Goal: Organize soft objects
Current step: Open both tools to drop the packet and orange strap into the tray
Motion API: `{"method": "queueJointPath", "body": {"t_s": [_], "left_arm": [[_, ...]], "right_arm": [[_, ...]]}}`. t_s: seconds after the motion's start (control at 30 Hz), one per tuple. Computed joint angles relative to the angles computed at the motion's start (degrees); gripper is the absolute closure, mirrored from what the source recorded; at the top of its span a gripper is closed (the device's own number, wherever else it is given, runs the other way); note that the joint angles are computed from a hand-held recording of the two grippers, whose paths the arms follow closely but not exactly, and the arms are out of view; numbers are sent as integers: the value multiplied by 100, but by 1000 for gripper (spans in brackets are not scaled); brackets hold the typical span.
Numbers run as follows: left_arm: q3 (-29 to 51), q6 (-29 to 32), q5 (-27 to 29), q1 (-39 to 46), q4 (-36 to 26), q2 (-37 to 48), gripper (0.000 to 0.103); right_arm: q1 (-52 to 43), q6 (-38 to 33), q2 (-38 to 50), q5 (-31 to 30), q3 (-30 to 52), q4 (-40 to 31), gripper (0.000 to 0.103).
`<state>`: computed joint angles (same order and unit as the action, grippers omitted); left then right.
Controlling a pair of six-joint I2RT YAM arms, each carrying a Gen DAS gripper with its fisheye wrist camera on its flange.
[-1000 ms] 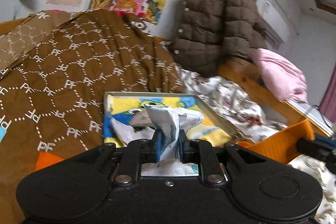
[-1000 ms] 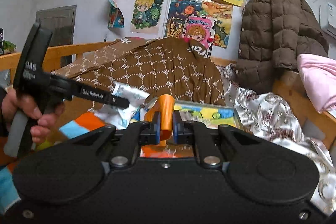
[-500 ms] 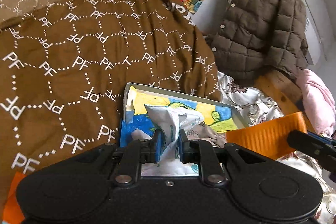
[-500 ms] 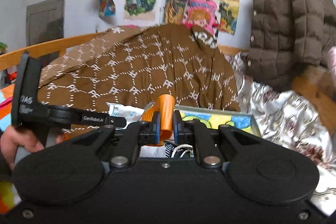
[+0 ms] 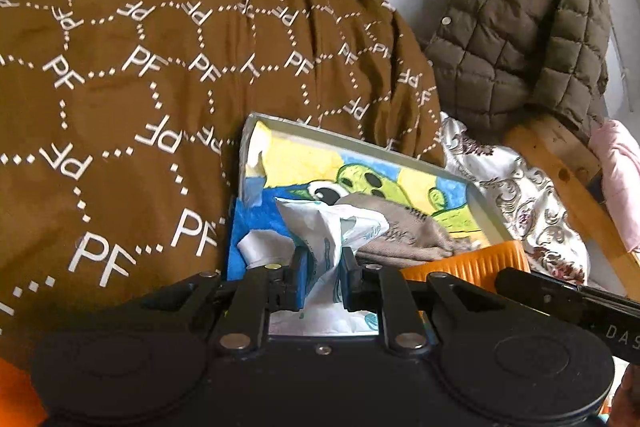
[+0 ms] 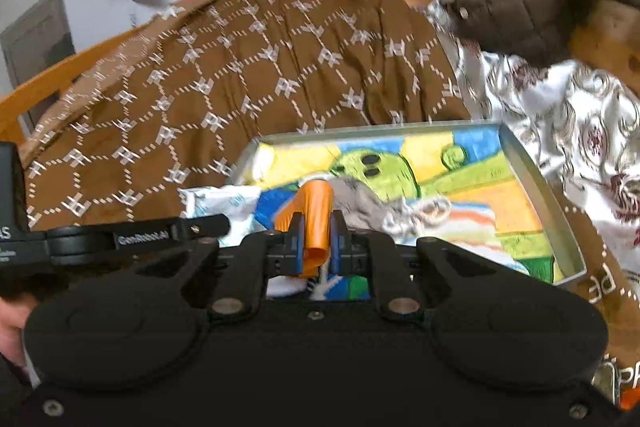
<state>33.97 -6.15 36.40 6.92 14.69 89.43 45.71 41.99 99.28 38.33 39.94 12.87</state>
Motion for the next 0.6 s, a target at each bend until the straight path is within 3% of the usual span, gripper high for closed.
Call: {"method": "queueJointPath", "body": {"t_s": [0.33,0.6], "left_arm": [[84,4,-560,-301,70,216,82],[119,-53,-571,-248,-92,105,64]], "right_arm": [[-359,142,496,-59,-170,272,82],[-395,-6,576,77,-141,292,77]]}}
